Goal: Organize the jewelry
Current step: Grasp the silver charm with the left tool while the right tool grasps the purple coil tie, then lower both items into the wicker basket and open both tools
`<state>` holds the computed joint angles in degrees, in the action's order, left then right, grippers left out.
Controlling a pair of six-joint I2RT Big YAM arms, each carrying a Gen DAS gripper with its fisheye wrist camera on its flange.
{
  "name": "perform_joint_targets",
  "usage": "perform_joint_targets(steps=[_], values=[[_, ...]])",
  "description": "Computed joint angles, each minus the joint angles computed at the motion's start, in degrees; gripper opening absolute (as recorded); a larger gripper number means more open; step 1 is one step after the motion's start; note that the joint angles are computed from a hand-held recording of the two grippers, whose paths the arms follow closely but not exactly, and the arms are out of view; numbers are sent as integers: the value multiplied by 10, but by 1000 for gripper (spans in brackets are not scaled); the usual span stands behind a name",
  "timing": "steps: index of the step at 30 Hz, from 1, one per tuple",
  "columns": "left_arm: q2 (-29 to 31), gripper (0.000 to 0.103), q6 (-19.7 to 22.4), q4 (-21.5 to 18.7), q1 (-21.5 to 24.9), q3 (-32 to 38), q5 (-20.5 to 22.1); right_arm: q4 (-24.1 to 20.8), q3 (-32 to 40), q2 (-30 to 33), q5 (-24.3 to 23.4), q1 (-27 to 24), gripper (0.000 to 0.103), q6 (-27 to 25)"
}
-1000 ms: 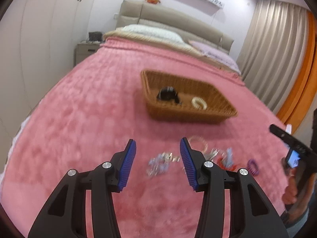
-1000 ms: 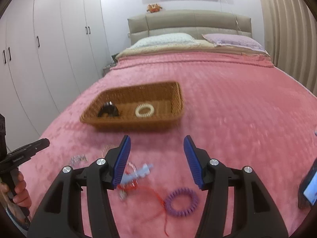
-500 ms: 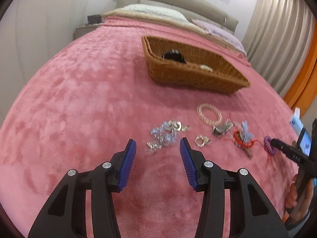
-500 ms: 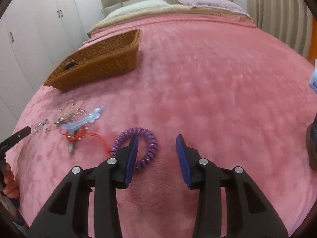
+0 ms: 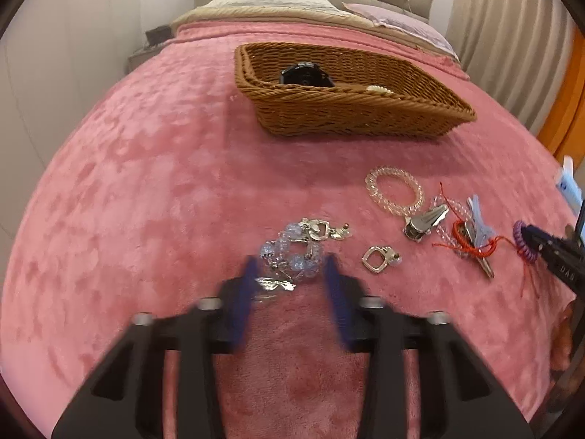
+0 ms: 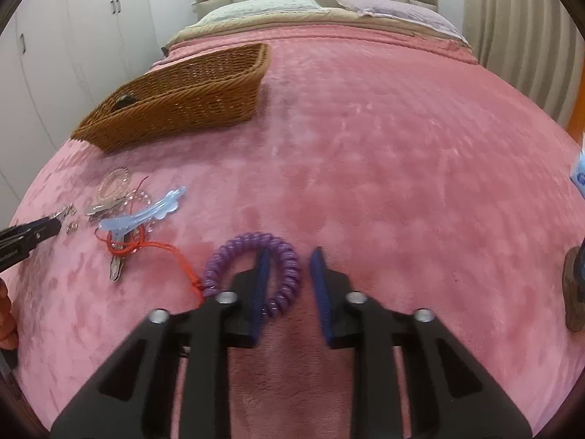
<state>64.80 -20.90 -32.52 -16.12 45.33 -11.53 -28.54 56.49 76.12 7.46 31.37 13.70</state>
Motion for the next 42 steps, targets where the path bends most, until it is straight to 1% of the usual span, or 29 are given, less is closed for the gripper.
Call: perform_joint_targets(steps=[1, 3, 6, 7, 9, 12, 17, 24, 27, 31, 33, 35, 37, 42], values=[[-2, 19, 1, 3, -4, -2, -6, 3, -1, 0, 4, 1, 13, -2], [-12, 19, 1, 11, -5, -8, -4, 14, -9, -7, 2, 2, 10, -3], [-55, 18, 5, 53, -3, -37, 16, 27, -20, -18, -11, -2, 10, -1], [-66, 18, 5, 63, -3, -44, 22, 33, -24, -22, -18, -5, 10, -1], [-92, 18, 9, 79, -2, -56, 36, 37, -26, -25, -18, -4, 10, 0], [-115, 18, 15, 93, -5, -66, 46, 43, -29, -31, -18, -2, 9, -2], [-144, 18, 15, 113, 9, -74, 91, 52, -32, -44, -31, -2, 9, -7], [-163, 18, 18, 125, 26, -68, 122, 59, -15, -51, -33, 10, 9, -14], [-158, 18, 25, 130, 34, -55, 132, 61, 4, -49, -31, 20, 9, -23], [-134, 18, 40, 139, 39, -20, 131, 61, 46, -34, -33, 31, 9, -41], [-114, 18, 43, 146, 39, 5, 125, 53, 85, -12, -34, 34, 9, -47], [-92, 18, 46, 153, 41, 26, 127, 51, 118, 9, -34, 34, 9, -52], [-56, 18, 52, 157, 42, 59, 124, 47, 159, 39, -34, 33, 9, -54], [15, 19, 64, 173, 46, 115, 123, 29, 248, 116, -54, 24, 9, -40]])
